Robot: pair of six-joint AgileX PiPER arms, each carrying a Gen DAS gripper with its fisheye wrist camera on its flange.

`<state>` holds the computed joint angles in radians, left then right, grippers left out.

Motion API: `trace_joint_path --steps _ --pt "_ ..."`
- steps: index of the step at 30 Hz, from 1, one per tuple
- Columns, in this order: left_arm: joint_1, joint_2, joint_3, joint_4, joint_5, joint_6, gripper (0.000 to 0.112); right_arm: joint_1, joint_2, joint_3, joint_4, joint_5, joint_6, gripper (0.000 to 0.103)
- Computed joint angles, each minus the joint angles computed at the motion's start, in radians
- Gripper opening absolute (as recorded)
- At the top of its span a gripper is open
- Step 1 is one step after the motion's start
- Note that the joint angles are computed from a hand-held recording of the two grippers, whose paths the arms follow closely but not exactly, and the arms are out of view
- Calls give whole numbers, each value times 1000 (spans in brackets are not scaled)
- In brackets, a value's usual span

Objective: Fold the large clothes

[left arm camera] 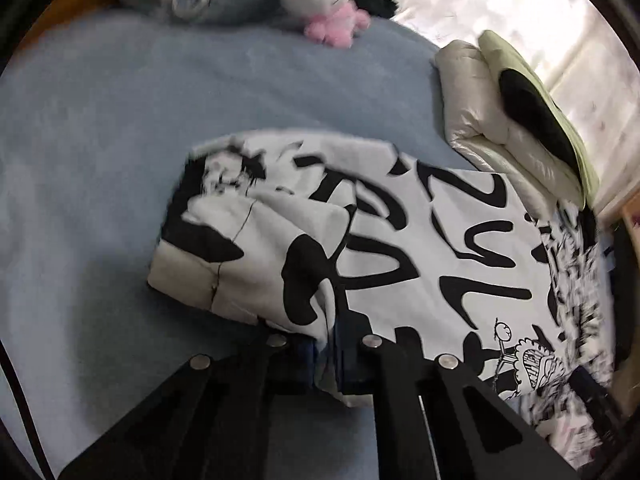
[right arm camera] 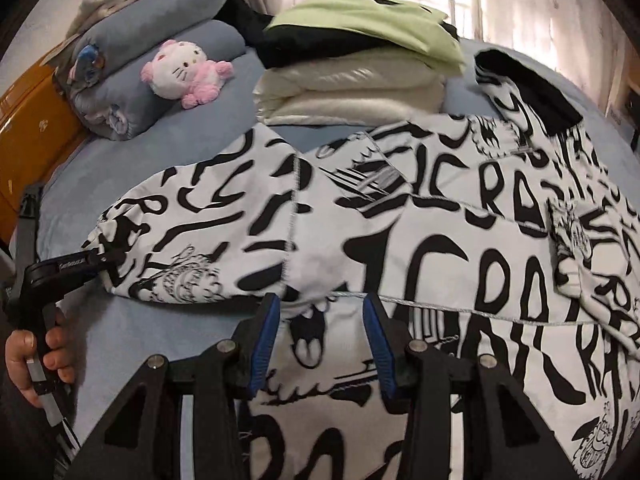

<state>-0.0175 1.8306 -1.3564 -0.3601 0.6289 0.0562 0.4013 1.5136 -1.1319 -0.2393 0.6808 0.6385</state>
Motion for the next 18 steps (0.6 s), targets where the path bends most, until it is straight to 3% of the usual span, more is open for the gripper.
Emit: trace_joint_path --steps 5,8,12,14,18 --pt "-189 -143 -9 300 -32 -232 4 -101 -91 107 130 -61 -101 43" --pt "-364 -194 -93 459 19 -350 5 -178 -181 190 223 -81 -188 43" --pt "-600 -152 -270 610 127 -488 5 -327 -324 296 368 -69 -366 43" --pt "-689 -109 -350 621 165 -513 5 -419 -384 332 439 -42 -474 43" --pt "-852 8 -526 673 276 -564 5 -726 -485 384 655 62 -809 43"
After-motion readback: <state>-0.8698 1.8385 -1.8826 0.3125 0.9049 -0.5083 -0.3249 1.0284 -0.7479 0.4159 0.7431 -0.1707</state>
